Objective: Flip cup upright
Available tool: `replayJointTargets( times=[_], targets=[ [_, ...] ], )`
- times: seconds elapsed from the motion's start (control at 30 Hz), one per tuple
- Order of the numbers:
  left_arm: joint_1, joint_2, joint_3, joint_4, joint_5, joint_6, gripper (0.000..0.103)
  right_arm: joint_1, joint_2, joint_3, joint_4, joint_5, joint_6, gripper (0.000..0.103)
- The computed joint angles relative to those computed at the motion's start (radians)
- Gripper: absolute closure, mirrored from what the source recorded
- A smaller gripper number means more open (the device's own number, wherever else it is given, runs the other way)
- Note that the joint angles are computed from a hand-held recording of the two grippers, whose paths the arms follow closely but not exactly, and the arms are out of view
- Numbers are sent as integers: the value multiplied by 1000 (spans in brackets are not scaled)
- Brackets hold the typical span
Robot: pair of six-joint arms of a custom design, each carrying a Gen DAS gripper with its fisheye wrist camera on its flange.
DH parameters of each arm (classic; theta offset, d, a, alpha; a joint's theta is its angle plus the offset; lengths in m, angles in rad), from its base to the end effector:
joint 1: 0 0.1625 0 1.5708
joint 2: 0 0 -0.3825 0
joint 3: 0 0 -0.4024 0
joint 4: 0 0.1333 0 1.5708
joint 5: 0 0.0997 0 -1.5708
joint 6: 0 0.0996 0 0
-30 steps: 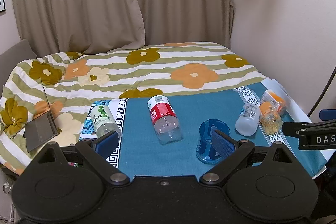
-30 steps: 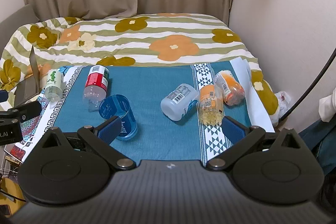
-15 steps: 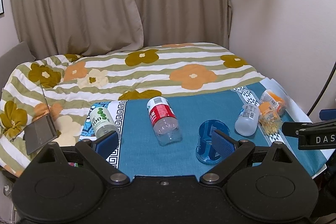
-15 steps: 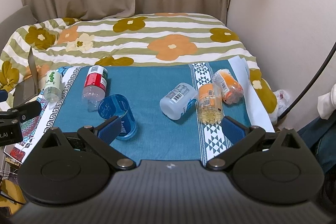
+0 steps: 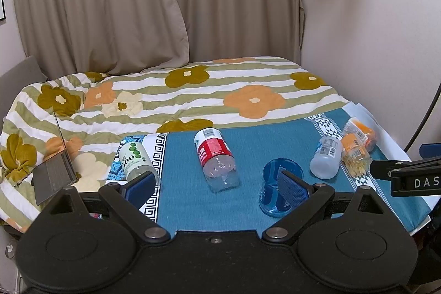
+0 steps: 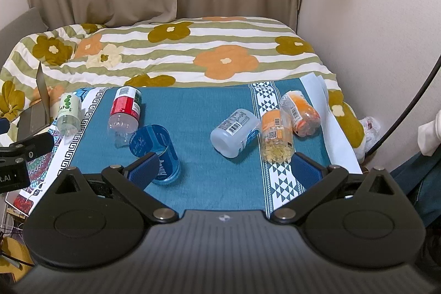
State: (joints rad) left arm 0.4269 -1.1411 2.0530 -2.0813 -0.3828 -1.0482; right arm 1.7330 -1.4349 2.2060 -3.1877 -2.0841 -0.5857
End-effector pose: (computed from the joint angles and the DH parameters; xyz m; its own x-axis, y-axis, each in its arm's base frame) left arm -0.3462 -0.4054 0.1189 -0.6386 -0.0857 -0.7648 0.5701 0.6149 -0.5449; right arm 0.1594 -0.4516 0.2781 -0.7067 -0.1767 0.6851 -0.5973 0.6681 -0.4437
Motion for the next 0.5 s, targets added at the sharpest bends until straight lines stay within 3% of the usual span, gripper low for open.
replayJointTargets(
  times=[0.37, 0.5],
  targets=[
    [11, 3, -1, -29, 1, 24, 5, -1, 0, 0, 1, 1, -1, 0],
    [10, 0, -10, 28, 14, -21, 5, -7, -2, 2, 24, 32, -15, 0]
  ],
)
